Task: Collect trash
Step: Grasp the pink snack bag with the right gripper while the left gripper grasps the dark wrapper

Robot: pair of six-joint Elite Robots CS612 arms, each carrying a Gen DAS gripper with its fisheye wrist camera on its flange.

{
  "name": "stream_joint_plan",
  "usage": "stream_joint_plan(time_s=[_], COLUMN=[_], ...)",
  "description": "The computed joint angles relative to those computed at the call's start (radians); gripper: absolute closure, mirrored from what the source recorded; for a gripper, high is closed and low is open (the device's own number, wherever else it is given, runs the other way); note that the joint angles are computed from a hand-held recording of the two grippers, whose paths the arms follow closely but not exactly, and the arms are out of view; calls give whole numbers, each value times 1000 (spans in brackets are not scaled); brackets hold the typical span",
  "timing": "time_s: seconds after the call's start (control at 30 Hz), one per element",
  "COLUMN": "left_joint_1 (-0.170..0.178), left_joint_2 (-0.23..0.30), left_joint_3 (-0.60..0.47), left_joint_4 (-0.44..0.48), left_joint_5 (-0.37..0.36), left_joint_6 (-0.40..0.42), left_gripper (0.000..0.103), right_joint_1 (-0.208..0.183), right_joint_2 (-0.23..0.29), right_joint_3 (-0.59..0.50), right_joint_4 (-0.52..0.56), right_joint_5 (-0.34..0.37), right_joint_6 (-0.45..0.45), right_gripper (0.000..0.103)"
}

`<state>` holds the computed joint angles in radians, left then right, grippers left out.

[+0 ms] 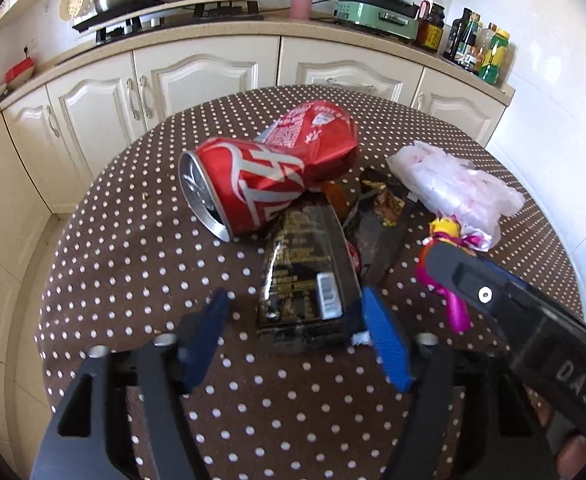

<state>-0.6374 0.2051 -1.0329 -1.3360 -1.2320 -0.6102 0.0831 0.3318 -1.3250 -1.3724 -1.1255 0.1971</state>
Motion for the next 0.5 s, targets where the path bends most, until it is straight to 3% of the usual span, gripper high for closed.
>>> stream_joint_plan(time_s=[0.07,0.1,0.13,0.3,0.5], left_joint_1=[-1,-2,-1,1,-10], left_joint_2=[-5,-4,0,32,75], left_joint_3=[7,4,-6,-84,-203], left_joint_4=[10,14,15,27,53], left_joint_5=[16,21,17,-13,-14], left_joint_6=[1,2,1,1,5], left_gripper=[62,75,79,93,96], right_joint_1=[2,2,4,16,25], right_joint_2=[-1,0,0,8,26], right_joint_3=[0,-2,-3,-31,-88], right_joint_4=[0,-2,-6,-29,-22], right_joint_5=[-5,-8,-13,-68,-77], right_joint_6=[-2,-3,-4,-23,-40], right_gripper=[56,56,56,56,56])
